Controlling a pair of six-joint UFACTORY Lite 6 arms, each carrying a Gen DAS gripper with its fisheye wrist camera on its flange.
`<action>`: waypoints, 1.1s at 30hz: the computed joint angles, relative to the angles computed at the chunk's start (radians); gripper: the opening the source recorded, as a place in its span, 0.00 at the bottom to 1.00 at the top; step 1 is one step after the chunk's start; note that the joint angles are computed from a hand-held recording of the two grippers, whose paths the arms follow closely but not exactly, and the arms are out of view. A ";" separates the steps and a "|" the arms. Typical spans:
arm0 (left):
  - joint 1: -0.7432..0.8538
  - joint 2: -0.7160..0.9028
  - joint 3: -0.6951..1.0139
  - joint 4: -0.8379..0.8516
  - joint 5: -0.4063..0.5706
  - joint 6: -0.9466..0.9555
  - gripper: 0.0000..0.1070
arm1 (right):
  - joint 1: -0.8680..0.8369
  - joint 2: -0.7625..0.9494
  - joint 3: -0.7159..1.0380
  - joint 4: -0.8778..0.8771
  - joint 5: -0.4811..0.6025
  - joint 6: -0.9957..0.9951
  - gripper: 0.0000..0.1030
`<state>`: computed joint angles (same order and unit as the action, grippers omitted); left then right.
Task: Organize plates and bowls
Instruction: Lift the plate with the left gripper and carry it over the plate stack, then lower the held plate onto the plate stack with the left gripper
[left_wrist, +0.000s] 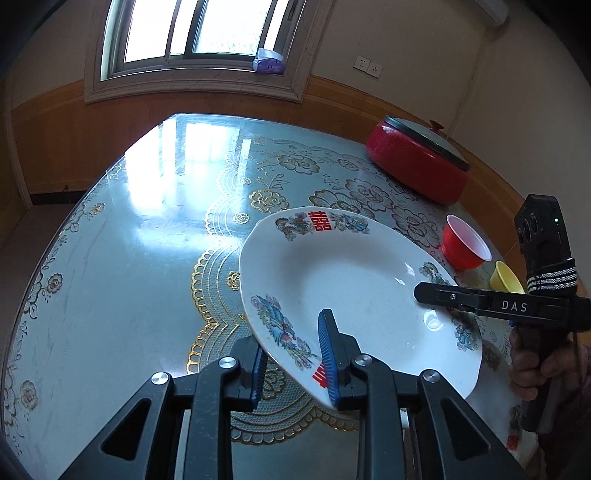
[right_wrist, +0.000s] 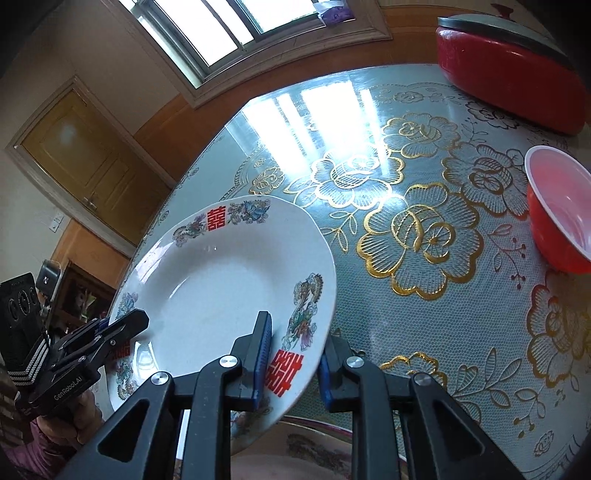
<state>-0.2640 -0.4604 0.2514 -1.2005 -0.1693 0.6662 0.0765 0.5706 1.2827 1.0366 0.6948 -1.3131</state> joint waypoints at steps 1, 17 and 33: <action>-0.008 -0.014 -0.006 -0.033 0.002 0.028 0.25 | -0.011 -0.009 -0.012 0.001 0.003 -0.010 0.21; -0.300 -0.180 -0.033 -0.644 -0.166 0.481 0.25 | -0.131 -0.262 -0.292 0.054 0.019 -0.137 0.21; -0.621 -0.180 0.003 -0.701 -0.303 0.400 0.25 | -0.383 -0.540 -0.567 0.014 0.120 -0.228 0.21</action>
